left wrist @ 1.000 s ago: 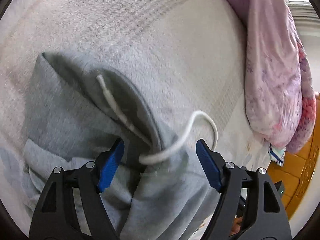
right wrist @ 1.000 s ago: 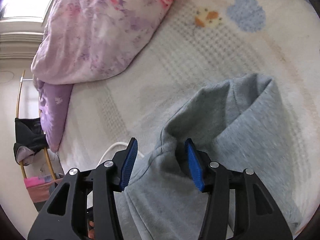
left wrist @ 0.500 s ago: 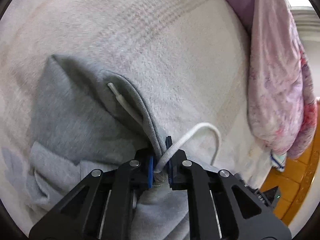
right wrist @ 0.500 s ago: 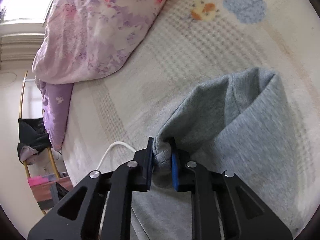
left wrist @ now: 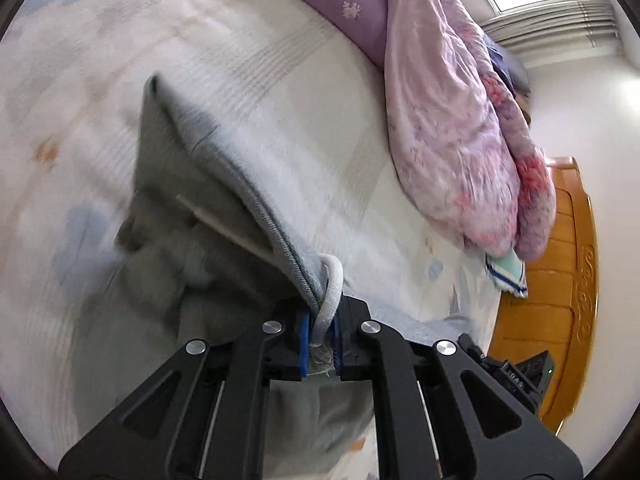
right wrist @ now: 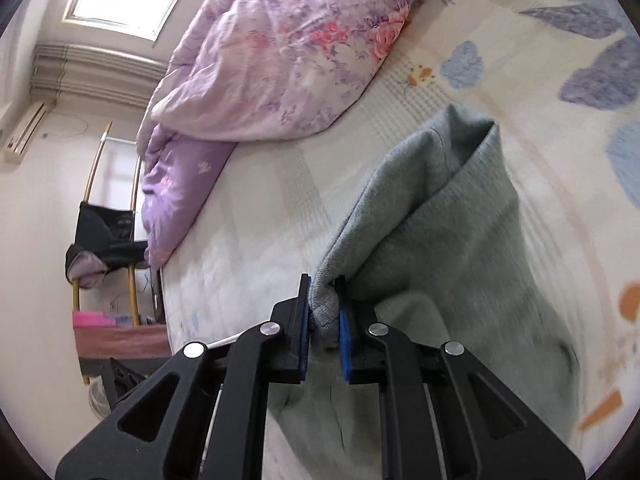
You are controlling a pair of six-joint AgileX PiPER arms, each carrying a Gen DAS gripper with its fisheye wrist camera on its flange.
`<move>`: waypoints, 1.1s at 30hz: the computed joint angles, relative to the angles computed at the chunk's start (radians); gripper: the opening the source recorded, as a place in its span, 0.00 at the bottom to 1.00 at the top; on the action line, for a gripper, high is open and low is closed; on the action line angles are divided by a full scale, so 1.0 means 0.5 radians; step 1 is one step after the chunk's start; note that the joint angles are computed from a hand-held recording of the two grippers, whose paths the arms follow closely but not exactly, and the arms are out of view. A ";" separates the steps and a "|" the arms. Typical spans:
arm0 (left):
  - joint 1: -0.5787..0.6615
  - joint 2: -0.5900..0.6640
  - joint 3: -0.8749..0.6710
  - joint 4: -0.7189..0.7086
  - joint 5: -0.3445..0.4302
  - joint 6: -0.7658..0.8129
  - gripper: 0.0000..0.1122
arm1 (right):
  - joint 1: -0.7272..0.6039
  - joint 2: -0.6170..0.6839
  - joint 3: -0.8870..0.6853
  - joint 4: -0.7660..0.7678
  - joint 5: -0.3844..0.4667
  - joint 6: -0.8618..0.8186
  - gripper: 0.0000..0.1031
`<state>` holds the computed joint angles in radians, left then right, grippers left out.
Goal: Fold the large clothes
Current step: 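Grasp the hoodie edge near the drawstring with the left tool while the right tool grips the hood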
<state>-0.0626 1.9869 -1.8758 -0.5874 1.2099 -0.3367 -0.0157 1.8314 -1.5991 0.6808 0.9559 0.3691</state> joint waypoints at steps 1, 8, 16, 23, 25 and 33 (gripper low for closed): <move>0.016 -0.127 0.177 -0.040 -0.028 0.035 0.07 | 0.007 -0.113 0.110 0.009 -0.001 0.012 0.10; 0.093 -0.800 1.095 -0.097 -0.128 0.197 0.05 | 0.176 -0.828 0.770 -0.186 0.029 0.359 0.10; 0.383 -1.233 2.003 -0.239 -0.168 0.514 0.05 | 0.489 -1.222 1.411 -0.323 -0.135 0.789 0.10; 0.334 -1.340 2.377 -0.130 -0.356 0.581 0.05 | 0.693 -1.296 1.803 -0.385 -0.348 0.965 0.10; 0.336 -1.332 2.432 -0.123 -0.401 0.574 0.05 | 0.744 -1.265 1.847 -0.399 -0.391 0.982 0.10; 0.175 -1.209 2.482 -0.041 -0.557 0.605 0.07 | 0.790 -0.992 1.797 -0.433 -0.463 0.873 0.11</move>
